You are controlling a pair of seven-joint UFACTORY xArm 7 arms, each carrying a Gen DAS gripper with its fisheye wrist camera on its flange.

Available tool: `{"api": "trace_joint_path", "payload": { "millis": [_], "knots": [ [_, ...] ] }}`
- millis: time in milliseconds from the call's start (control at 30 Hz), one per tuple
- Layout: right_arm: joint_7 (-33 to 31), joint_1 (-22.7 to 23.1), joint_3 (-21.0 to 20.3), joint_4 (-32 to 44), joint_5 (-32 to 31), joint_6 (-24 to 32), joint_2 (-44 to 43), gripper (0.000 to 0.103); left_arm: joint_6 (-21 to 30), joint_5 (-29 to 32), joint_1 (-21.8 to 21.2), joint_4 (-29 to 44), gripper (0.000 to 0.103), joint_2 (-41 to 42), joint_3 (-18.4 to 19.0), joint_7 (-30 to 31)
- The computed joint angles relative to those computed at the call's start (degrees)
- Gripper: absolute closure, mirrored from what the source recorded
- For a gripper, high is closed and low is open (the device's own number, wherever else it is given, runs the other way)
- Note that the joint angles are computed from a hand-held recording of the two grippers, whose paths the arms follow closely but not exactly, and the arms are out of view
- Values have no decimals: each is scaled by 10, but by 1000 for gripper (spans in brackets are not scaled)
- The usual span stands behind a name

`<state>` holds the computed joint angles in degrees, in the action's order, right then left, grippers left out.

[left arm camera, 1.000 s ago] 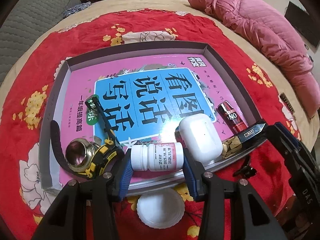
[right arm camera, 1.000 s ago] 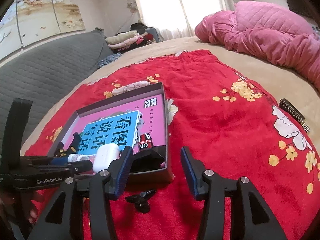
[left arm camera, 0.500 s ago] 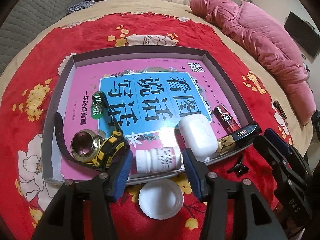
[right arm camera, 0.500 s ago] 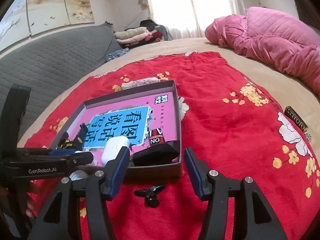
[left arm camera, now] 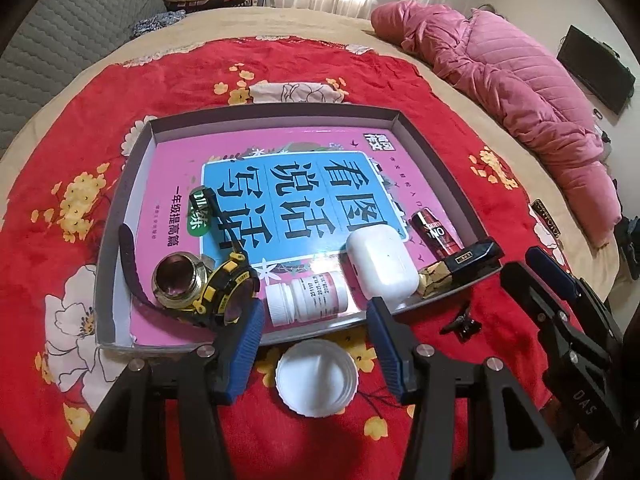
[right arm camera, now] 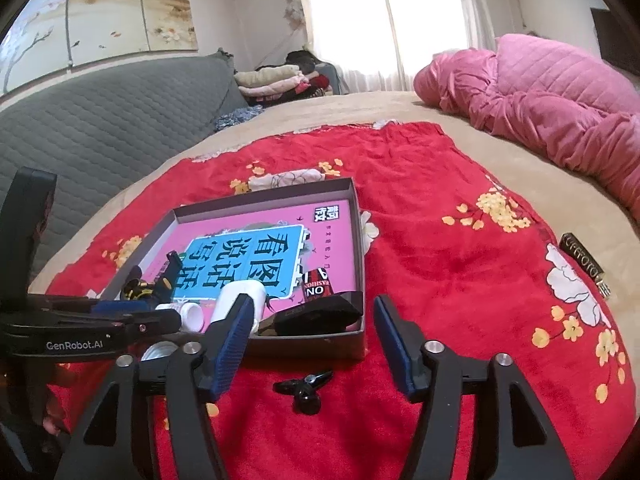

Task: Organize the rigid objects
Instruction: 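Lower the pill bottle onto the workbook and open the left tool, then withdraw both tools from the box toward the white cap and black clip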

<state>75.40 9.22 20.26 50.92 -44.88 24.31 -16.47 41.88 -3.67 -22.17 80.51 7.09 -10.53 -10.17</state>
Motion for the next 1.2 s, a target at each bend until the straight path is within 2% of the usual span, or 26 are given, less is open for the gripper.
{"api": "trace_joint_path", "payload": {
  "millis": [667,1000,1200],
  "knots": [
    [-4,3,31,7,-29,51,-35,34,-40,-3,13,-52,50,-69,2,-4],
    [-47,27,29,11,13,73,-37,31,-42,-16,17,-70,50,-88,3,3],
    [-78,42,20,16,46,85,-22,31,-24,-9,21,-85,50,-95,5,-2]
  ]
}}
